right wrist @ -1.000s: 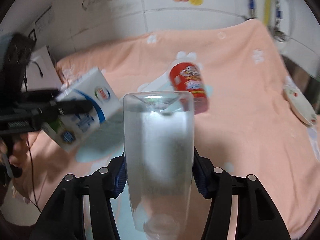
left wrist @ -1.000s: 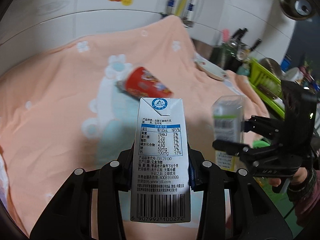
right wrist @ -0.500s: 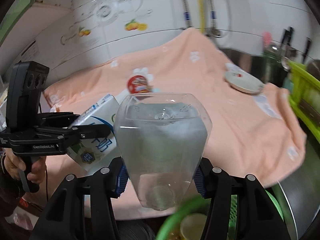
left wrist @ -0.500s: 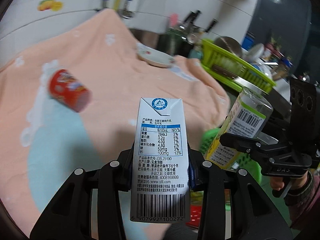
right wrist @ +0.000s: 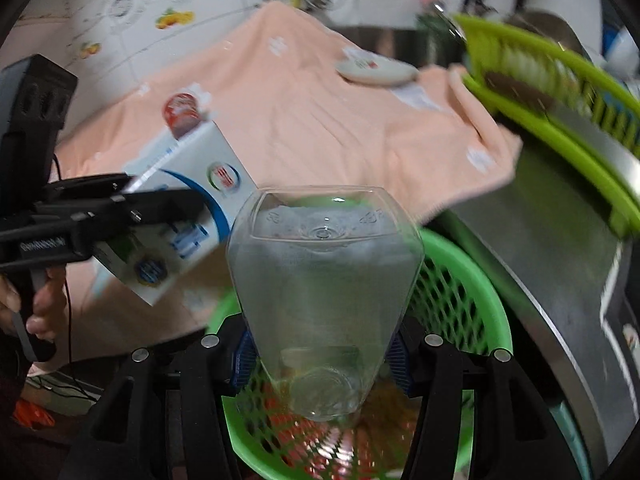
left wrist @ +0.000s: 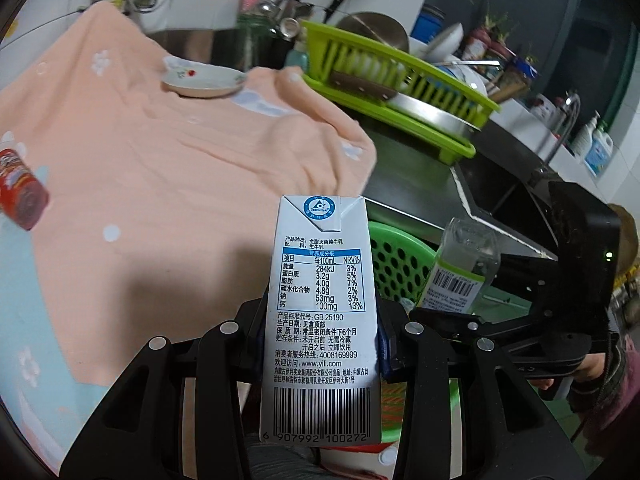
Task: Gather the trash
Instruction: 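Drop the plastic bottle into the basket with the right tool while the left tool carries the carton, then release the milk carton into the green basket with the left tool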
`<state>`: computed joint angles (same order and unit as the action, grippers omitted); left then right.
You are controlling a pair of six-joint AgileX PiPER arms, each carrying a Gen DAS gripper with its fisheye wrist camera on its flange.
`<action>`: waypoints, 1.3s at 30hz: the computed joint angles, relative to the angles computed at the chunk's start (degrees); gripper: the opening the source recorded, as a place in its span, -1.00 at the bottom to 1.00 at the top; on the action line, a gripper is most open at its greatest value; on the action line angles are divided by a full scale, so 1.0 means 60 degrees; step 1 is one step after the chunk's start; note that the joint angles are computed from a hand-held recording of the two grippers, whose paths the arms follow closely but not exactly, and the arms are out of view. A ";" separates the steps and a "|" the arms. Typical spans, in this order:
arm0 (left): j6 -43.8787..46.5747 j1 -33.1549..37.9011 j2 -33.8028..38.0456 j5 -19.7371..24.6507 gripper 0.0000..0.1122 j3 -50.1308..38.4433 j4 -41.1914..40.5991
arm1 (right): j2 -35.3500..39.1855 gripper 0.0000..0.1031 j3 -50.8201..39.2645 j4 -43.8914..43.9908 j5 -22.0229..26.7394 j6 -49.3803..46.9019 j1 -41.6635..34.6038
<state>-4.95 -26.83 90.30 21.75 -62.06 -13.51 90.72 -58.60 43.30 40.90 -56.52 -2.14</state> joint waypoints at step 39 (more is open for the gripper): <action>-0.0935 -0.1084 0.2420 0.0790 -0.29 -0.2472 0.0221 | 0.0211 0.36 0.0578 0.1078 0.0456 -0.1711 -0.2208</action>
